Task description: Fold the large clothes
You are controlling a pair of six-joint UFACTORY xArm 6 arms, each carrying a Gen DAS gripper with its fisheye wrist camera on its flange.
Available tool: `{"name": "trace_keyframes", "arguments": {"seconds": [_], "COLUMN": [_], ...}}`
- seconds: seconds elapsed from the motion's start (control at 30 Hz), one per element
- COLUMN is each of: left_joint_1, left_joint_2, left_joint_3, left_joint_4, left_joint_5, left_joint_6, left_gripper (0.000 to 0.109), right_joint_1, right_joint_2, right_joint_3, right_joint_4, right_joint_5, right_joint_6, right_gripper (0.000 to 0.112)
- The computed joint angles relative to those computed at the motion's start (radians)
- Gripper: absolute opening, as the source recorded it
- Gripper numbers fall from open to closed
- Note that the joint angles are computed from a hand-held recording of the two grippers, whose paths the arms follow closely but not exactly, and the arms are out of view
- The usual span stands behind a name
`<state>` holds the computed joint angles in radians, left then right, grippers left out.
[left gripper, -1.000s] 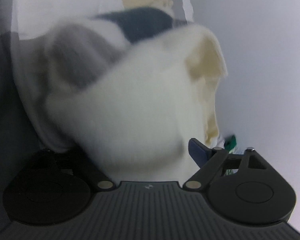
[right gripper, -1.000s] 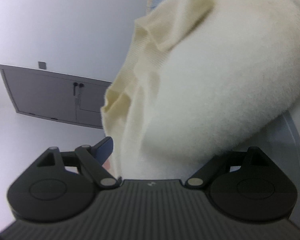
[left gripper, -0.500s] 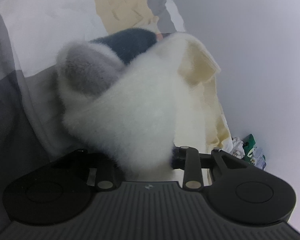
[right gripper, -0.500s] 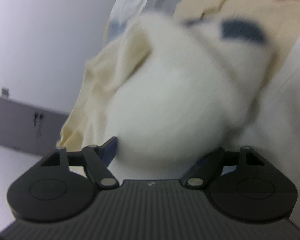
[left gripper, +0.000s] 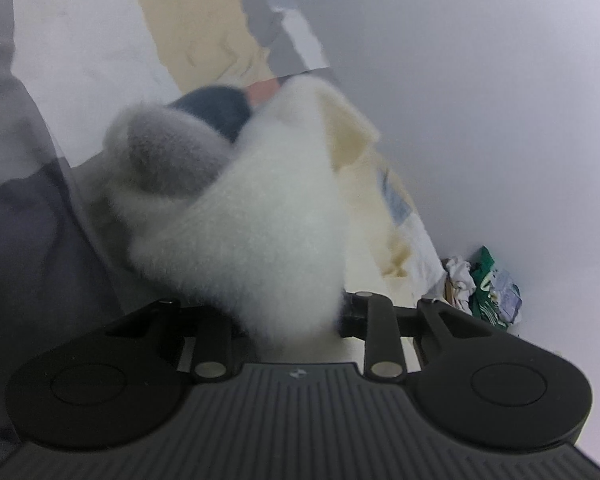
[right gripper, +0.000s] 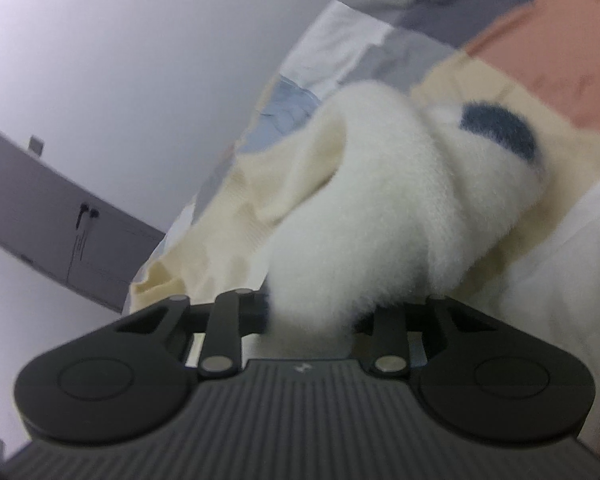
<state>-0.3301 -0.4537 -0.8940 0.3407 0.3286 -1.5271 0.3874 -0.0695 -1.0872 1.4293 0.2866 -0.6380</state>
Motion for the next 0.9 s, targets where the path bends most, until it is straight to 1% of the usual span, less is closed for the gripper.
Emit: {"name": "trace_keyframes", "arguments": {"seconds": [0.03, 0.1, 0.13, 0.23, 0.3, 0.4, 0.5, 0.57, 0.63, 0.67, 0.77, 0.8, 0.9], "left_joint_1": [-0.012, -0.047, -0.071, -0.118, -0.154, -0.208, -0.249, -0.260, -0.269, -0.272, -0.260, -0.255, -0.238], "left_joint_2": [-0.014, -0.046, -0.054, -0.077, -0.096, -0.140, -0.178, -0.184, -0.193, -0.198, -0.199, -0.199, -0.199], "left_joint_3": [-0.008, -0.030, -0.055, -0.088, -0.106, -0.107, -0.086, -0.071, -0.044, -0.027, 0.013, 0.024, 0.036], "left_joint_4": [0.032, 0.083, 0.098, 0.112, 0.117, 0.136, 0.184, 0.189, 0.196, 0.192, 0.152, 0.145, 0.103], "left_joint_5": [0.020, 0.089, 0.141, 0.213, 0.267, 0.321, 0.343, 0.349, 0.357, 0.352, 0.322, 0.311, 0.277], "left_joint_6": [-0.022, -0.049, -0.044, -0.047, -0.049, -0.064, -0.116, -0.130, -0.155, -0.170, -0.153, -0.150, -0.116], "left_gripper": [0.032, 0.032, 0.032, 0.032, 0.032, 0.032, 0.033, 0.034, 0.036, 0.038, 0.041, 0.043, 0.056], "right_joint_1": [0.005, 0.000, -0.006, -0.053, -0.083, -0.121, -0.147, -0.166, -0.182, -0.189, -0.196, -0.199, -0.212], "right_joint_2": [-0.013, -0.063, -0.093, -0.158, -0.187, -0.243, -0.297, -0.327, -0.341, -0.339, -0.339, -0.335, -0.332], "right_joint_3": [0.001, 0.023, 0.038, 0.063, 0.067, 0.082, 0.109, 0.132, 0.152, 0.158, 0.185, 0.189, 0.196], "right_joint_4": [-0.008, -0.017, -0.033, -0.107, -0.169, -0.257, -0.297, -0.342, -0.353, -0.351, -0.375, -0.383, -0.363], "right_joint_5": [-0.004, 0.014, 0.026, 0.108, 0.161, 0.229, 0.280, 0.317, 0.347, 0.359, 0.365, 0.369, 0.388], "right_joint_6": [-0.005, -0.015, -0.007, 0.058, 0.126, 0.187, 0.196, 0.214, 0.225, 0.223, 0.245, 0.254, 0.259], "right_gripper": [0.033, 0.033, 0.033, 0.033, 0.033, 0.033, 0.033, 0.034, 0.035, 0.035, 0.035, 0.035, 0.036]}}
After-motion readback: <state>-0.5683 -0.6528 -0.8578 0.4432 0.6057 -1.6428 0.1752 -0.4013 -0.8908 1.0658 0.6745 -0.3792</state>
